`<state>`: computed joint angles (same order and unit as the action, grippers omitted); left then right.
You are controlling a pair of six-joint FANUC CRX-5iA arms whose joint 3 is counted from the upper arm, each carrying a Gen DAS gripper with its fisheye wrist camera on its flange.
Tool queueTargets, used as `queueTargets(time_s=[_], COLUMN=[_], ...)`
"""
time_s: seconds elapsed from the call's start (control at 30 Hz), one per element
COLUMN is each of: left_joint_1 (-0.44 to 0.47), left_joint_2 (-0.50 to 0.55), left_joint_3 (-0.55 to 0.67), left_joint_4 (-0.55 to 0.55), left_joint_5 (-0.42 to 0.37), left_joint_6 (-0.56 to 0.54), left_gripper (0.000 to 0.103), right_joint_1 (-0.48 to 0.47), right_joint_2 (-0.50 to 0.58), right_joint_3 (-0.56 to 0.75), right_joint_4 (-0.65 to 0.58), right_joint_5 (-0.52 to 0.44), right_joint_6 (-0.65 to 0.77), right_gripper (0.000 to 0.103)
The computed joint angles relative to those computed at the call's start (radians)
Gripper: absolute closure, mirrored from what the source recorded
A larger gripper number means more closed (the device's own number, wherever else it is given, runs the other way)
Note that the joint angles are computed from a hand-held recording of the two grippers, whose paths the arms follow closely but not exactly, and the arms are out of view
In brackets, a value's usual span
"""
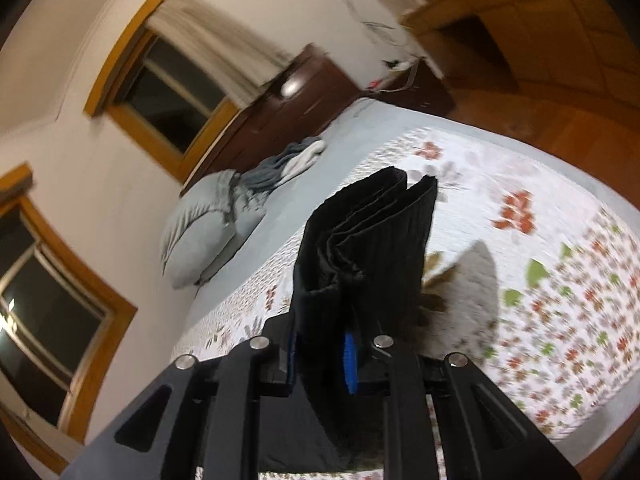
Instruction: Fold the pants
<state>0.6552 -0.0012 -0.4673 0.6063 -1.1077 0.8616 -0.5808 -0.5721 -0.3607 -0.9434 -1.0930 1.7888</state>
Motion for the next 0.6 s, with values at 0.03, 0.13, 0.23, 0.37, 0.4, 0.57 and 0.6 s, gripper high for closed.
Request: queueTargets(time_s=[0.03,0.13,0.23,0.37,0.4,0.57,0.6], left_joint_1=[0.002,0.006,0.015,0.022,0.025,0.038,0.038], left_joint_2=[0.001,0.002,0.0,-0.001,-0.002,0.0,0.0], left_joint_3=[-0.001,-0.006,-0.021,-0.03,-0.031,-0.038,-0.038], left_joint_4=[0.004,0.015,0.041,0.056,0.059,0.075,0.074], left_joint_5=[-0.001,-0.001,0.004,0.002,-0.001,-0.009,-0.009], left_joint_6=[-0.003,-0.014,-0.028,-0.049,-0.054,-0.069,-0.07], left_gripper=[0.008,0.008,0.008,0.008,0.008,0.008,0.008], right_joint_1=[0.048,0.2,0.358,0.556,0.603,0.819,0.865], right_joint_2=[-0.009,-0.033,-0.046,-0.058,-0.062,-0.077,-0.082], right_joint_3=[0.005,0.018,0.022,0.01,0.003,-0.042,-0.055], right_joint_4=[0.029,0.117,0.225,0.39,0.435,0.638,0.688], right_joint_5=[0.022,0.085,0.15,0.225,0.241,0.297,0.309], right_joint_6=[-0.022,-0.086,-0.163,-0.279,-0.309,-0.451,-0.489], right_gripper=[0.085,0.085,0.086,0.086,0.086,0.086,0.086])
